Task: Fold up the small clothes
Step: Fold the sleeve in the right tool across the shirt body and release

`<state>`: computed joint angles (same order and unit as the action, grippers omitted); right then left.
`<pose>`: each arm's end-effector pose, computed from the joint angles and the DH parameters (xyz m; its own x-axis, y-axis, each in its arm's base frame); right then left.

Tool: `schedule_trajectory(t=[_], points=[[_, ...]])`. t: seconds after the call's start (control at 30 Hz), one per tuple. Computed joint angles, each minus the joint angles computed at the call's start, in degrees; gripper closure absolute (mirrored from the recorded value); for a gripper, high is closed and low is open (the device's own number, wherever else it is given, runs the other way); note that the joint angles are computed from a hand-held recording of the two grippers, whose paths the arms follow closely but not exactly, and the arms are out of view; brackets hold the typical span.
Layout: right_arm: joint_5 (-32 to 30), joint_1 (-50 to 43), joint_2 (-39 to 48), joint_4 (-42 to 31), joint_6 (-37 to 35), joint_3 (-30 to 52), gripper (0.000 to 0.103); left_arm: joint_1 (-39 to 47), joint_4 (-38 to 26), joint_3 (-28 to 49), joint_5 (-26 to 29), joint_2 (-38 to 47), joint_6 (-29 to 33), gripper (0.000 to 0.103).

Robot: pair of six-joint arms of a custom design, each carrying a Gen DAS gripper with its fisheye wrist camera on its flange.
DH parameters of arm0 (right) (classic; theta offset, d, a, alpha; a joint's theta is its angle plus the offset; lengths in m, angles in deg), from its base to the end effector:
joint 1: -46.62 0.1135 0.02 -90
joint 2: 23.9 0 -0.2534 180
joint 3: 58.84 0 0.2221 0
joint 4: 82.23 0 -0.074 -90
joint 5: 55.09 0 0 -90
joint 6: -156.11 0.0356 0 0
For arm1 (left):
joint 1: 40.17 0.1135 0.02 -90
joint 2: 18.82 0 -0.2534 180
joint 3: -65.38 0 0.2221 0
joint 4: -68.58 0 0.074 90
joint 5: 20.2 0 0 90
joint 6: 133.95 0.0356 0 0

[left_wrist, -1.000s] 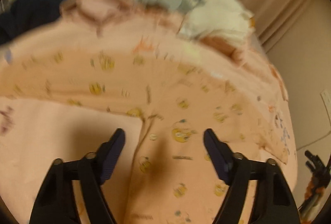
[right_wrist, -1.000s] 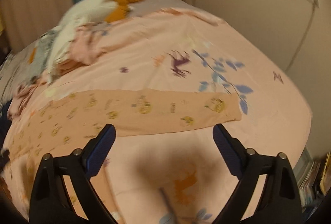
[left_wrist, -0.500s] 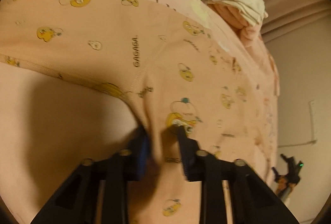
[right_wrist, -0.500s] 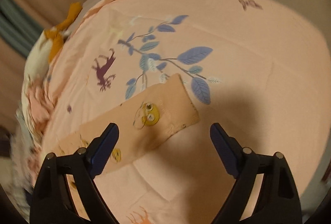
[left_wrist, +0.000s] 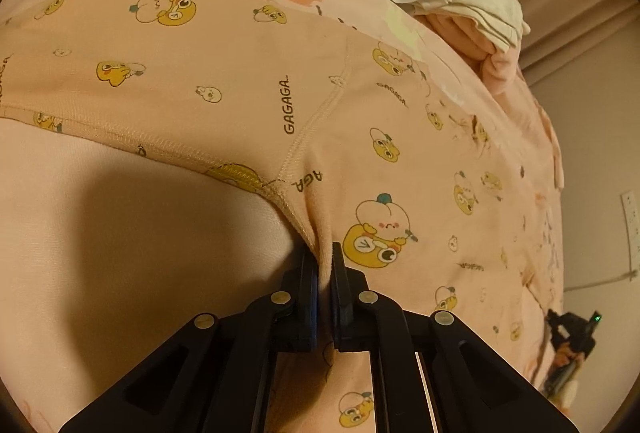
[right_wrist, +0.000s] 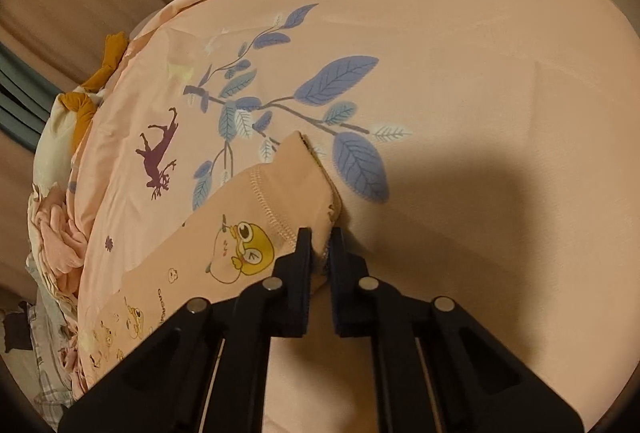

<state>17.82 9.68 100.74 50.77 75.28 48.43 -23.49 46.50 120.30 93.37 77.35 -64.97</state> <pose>0.3442 -0.2457 0.1583 -0.6361 0.6688 -0.3848 0.5816 0.7433 0.3305 0.2551 0.0616 0.1237 -0.7663 -0.5728 -0.2908 -0.3921 0.7757 -0.4945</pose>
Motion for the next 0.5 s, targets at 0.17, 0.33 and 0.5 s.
schedule_trajectory(t=[0.17, 0.33, 0.5], points=[[-3.38, 7.38, -7.43, -2.63, -5.56, -0.01, 0.095, 1.3, 1.22, -0.55, 1.86, 0.69, 0.41, 0.095], [-3.45, 25.93, -16.8, -3.63, -7.28, -0.41, 0.095, 0.7, 2.39, -1.54, 1.48, 0.1, -1.01, 0.095], [-5.53, 46.89, -17.12, -4.08, -5.05, 1.84, 0.095, -0.49, 2.33, -1.55, -0.28, -0.44, -1.21, 0.095]])
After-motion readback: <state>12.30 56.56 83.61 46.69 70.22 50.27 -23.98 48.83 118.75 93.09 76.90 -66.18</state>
